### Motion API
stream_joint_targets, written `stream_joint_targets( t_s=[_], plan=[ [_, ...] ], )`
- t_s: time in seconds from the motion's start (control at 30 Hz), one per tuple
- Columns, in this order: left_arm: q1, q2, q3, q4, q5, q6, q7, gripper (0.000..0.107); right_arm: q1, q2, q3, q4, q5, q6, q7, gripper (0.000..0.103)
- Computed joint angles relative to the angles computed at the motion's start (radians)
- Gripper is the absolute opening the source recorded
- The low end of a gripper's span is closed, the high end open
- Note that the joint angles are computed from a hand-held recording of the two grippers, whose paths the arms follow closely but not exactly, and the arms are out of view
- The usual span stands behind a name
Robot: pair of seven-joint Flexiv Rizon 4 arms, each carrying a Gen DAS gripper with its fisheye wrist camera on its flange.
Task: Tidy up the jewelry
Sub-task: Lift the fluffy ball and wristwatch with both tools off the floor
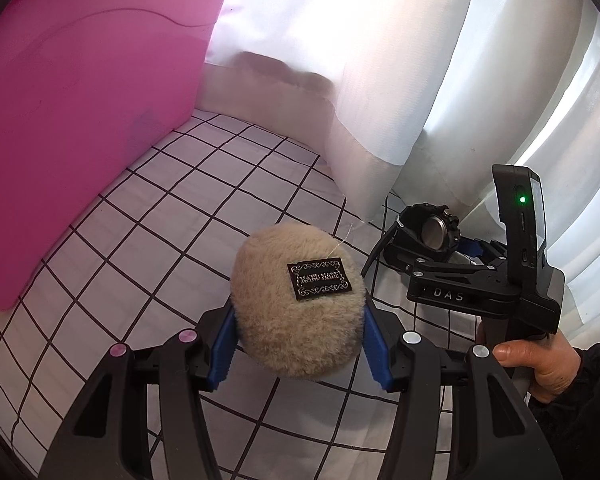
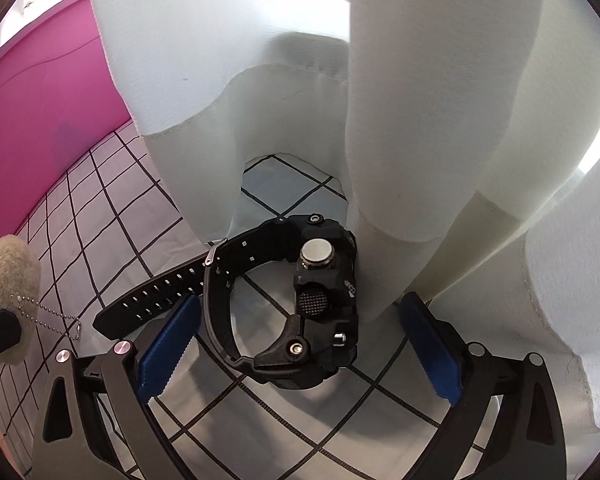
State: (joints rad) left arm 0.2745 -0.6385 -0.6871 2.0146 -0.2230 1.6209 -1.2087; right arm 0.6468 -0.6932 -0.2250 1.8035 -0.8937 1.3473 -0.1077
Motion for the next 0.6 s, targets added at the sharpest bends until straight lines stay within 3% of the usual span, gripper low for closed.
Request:
stream_joint_targets(
  t_s=[0.23, 0.37, 0.5, 0.53, 0.57, 0.6],
  plan=[
    [-0.002, 0.003, 0.002, -0.002, -0.002, -0.004, 0.002, 0.053, 0.014, -0.014, -0.026, -0.013, -0.012, 0.008, 0.024, 0.094],
    [-0.003, 0.004, 0.002, -0.001, -0.004, -0.005, 0.004, 0.053, -0.019, -0.015, 0.025, -0.024, 0.022, -0.013, -0.028, 0.094],
    [-0.003, 0.007, 0.000, 0.004, -0.001, 0.003, 0.003, 0.053, 0.020, -0.012, -0.037, -0.002, -0.014, 0.034, 0.020, 0.093],
    [-0.003, 0.009, 0.000, 0.006, 0.000, 0.003, 0.002, 0.053, 0.036, -0.011, -0.062, 0.005, -0.036, 0.052, 0.041, 0.087],
    [-0.002, 0.010, 0.000, 0.008, 0.002, 0.005, 0.002, 0.053, 0.057, -0.010, -0.097, 0.013, -0.071, 0.078, 0.065, 0.067],
    [-0.001, 0.011, 0.000, 0.010, 0.004, 0.006, 0.002, 0.053, 0.071, -0.006, -0.109, 0.015, -0.085, 0.067, 0.074, 0.062]
  ],
)
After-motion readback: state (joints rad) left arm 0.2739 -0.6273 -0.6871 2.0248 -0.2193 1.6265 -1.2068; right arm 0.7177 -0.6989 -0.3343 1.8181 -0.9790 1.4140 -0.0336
